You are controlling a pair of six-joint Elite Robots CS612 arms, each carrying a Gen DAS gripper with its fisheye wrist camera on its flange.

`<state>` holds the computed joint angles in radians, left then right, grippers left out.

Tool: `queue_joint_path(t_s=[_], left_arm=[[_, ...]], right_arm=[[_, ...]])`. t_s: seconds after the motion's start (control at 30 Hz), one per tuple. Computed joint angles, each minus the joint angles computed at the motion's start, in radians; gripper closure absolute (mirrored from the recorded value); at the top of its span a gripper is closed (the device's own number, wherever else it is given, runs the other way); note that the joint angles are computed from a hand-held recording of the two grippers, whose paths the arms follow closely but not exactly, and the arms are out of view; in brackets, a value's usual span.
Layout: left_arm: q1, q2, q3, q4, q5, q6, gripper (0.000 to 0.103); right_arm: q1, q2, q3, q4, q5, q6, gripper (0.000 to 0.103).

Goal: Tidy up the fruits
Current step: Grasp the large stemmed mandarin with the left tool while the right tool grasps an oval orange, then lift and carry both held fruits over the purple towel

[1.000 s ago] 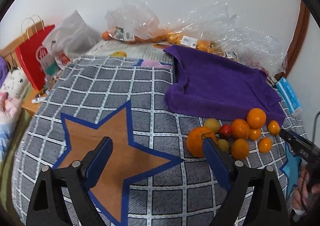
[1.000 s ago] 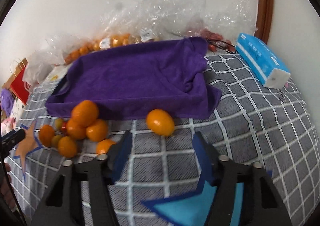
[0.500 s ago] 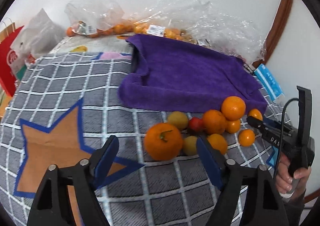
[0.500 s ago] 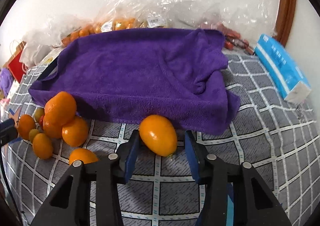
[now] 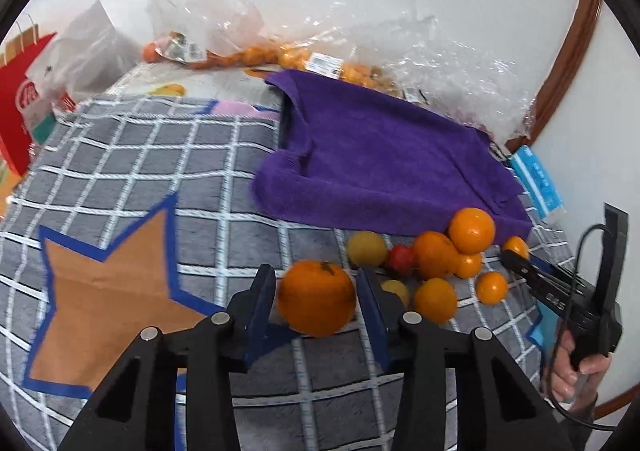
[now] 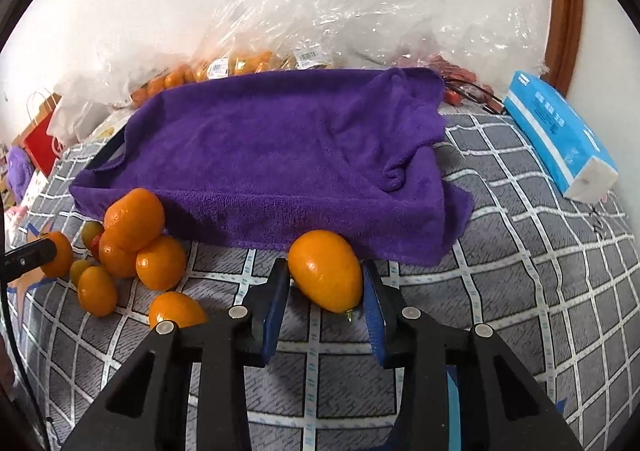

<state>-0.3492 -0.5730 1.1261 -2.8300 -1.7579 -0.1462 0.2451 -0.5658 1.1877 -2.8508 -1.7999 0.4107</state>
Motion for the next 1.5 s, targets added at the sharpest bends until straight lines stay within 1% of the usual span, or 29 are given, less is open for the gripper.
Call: queue_joint_path(t_s=[0.1,0.2,0.23,0.27,0.3,0.37,0.4,0.43,0.5,0.57,0.7,0.77,0.8,0.83,0.87,0.97,1.0,1.2,1.5], left_arm=[[-0.003,0.006,-0.015,0.026,0.028,0.023,0.063],[-0.005,0.019,-0.038,0.084,0.017,0.060,0.062],[-0.004,0.022,-0.039,0.091,0.008,0.059,0.062],[-0.003,0.023,-0.035,0.081,0.007,0.051,0.062],[-0.004,0.022,-0.026,0.057,0.011,0.048,0.060],[-0.003,0.020,-0.016,0.044,0.004,0.055,0.053],[-0.003,0.018,-0.010,0.033,-0.003,0.060,0.048],[-0.004,0.016,0.001,0.014,-0.001,0.067,0.048],[-0.009,0.012,0.023,-0.028,0.029,0.077,0.048],[-0.012,0.009,0.030,-0.035,0.043,0.075,0.048],[-0.010,0.010,0.029,-0.036,0.037,0.067,0.048],[-0.009,0.011,0.029,-0.038,0.035,0.063,0.048],[-0.009,0.010,0.030,-0.040,0.035,0.059,0.052],[-0.007,0.011,0.030,-0.045,0.030,0.049,0.060],[0.000,0.014,0.027,-0.051,0.003,0.036,0.062],[0.019,0.026,0.017,-0.073,-0.080,-0.020,0.063],[0.021,0.027,0.018,-0.079,-0.087,-0.032,0.063],[0.019,0.024,0.031,-0.115,-0.077,-0.038,0.063],[0.019,0.020,0.046,-0.171,-0.073,-0.054,0.063]], right_arm=[[0.002,-0.009,0.014,0.008,0.002,0.022,0.067],[0.009,-0.005,0.006,0.024,-0.017,0.006,0.067],[0.011,-0.002,-0.001,0.033,-0.024,-0.003,0.067],[0.012,0.001,-0.006,0.039,-0.028,-0.008,0.067],[0.014,0.004,-0.011,0.043,-0.036,-0.010,0.067],[0.019,0.011,-0.025,0.057,-0.064,-0.018,0.067],[0.020,0.013,-0.028,0.060,-0.066,-0.024,0.066],[0.020,0.013,-0.027,0.058,-0.064,-0.026,0.065],[0.016,0.011,-0.021,0.047,-0.049,-0.022,0.065],[0.013,0.009,-0.015,0.036,-0.033,-0.019,0.063],[0.013,0.011,-0.020,0.039,-0.028,-0.032,0.057],[0.016,0.014,-0.027,0.048,-0.038,-0.046,0.057],[0.016,0.014,-0.026,0.046,-0.038,-0.049,0.058],[0.015,0.013,-0.023,0.040,-0.032,-0.049,0.064],[0.013,0.012,-0.019,0.032,-0.028,-0.045,0.068],[0.007,0.005,0.001,-0.005,0.002,-0.029,0.068],[0.007,0.004,0.004,-0.012,0.003,-0.026,0.068],[0.008,-0.001,0.021,-0.062,0.006,-0.026,0.068],[0.011,-0.006,0.034,-0.102,-0.001,-0.032,0.068]])
